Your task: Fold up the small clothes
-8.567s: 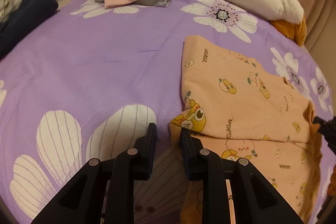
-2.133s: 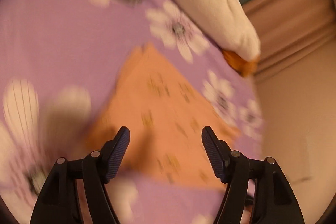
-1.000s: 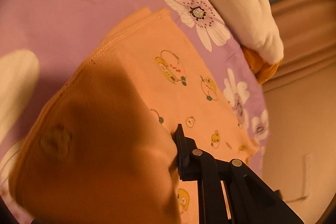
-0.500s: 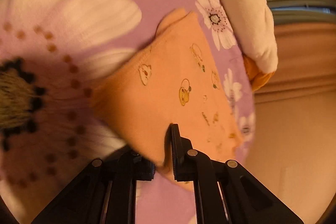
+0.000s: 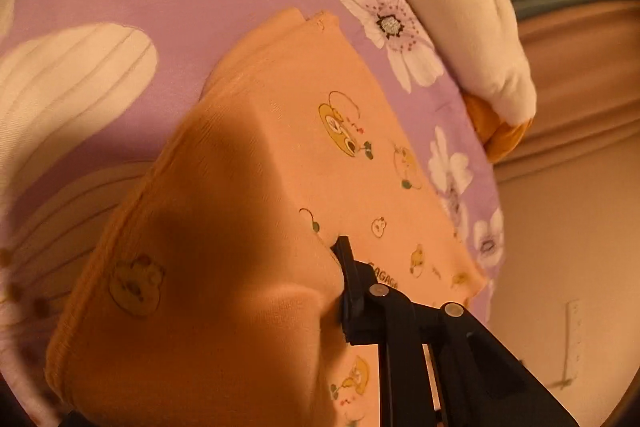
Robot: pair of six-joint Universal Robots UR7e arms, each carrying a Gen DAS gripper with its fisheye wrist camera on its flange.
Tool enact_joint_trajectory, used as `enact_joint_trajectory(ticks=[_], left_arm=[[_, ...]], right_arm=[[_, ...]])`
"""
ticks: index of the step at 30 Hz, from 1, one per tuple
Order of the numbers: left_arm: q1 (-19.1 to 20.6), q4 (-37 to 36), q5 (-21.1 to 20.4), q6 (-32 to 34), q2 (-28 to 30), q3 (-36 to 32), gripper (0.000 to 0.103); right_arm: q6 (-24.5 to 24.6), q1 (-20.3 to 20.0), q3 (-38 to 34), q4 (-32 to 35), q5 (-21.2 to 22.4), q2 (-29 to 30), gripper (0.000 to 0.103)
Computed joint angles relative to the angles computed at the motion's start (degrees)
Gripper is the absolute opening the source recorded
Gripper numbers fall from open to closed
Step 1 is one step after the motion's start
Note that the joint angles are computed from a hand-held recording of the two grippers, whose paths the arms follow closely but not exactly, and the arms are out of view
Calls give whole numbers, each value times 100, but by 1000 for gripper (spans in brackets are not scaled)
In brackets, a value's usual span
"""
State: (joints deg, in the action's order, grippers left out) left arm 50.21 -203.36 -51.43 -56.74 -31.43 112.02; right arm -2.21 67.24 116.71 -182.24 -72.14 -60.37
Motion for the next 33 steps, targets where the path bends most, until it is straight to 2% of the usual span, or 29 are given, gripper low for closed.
enact_joint_trajectory(ticks=[1, 4, 5, 7, 9, 11, 14, 15, 17, 19, 20, 21, 25, 26, 28, 29, 30, 31, 33], left_arm=[[3, 3, -1, -20, 3, 0, 14], [-107, 367, 275, -90, -57, 6, 12], [-211, 613, 499, -158, -106, 34, 10], [-546, 1033, 1175, -342, -207, 196, 6], [-816, 870, 1378, -327, -280, 452, 6], [-981, 849, 1320, -354, -422, 699, 6], [-1277, 1037, 1551, -469, -477, 986, 6], [-1359, 1036, 1596, -546, -457, 1086, 6], [-1400, 1149, 1359, -989, -452, 1265, 6], [-1374, 1475, 1301, -1474, -430, 1288, 6], [-1363, 1514, 1314, -1643, -419, 1314, 6], [-1329, 1313, 1241, -1663, -392, 1352, 7], [-1190, 327, 850, -1735, -402, 1615, 7], [-1136, 136, 686, -1774, -445, 1716, 7], [-1183, 94, 637, -1976, -525, 1841, 7], [-1211, 113, 659, -2104, -578, 1914, 7], [-1224, 135, 646, -2160, -621, 1952, 7], [-1205, 251, 582, -2202, -699, 1964, 7], [-1170, 414, 463, -2206, -795, 1941, 7]], right_arm=[[-118, -2, 34, -190, 2, 33, 3], [-105, -7, 55, -16, -43, -108, 7], [-38, -80, 114, 27, 121, -182, 7], [146, -362, 319, 169, 885, -378, 7], [125, -531, 600, 201, 1269, -629, 7], [-240, -462, 954, 26, 965, -1000, 7], [-761, -454, 1327, 176, 716, -1451, 8], [-770, -549, 1439, 185, 728, -1527, 8], [-534, -811, 1583, 219, 716, -1578, 9], [-299, -870, 1595, 376, 248, -1618, 9], [-354, -917, 1645, 371, 204, -1659, 7], [-405, -989, 1725, 345, 242, -1741, 6], [-622, -1089, 2105, -172, -386, -2211, 5], [-678, -1207, 2177, -178, -345, -2340, 6], [-846, -1539, 2206, 320, 73, -2668, 9], [-868, -1544, 2169, 471, -23, -2763, 10], [-921, -1506, 2169, 479, -150, -2834, 11], [-1018, -1365, 2205, 299, -456, -2918, 13], [-1278, -844, 2247, -432, -1411, -2915, 13]])
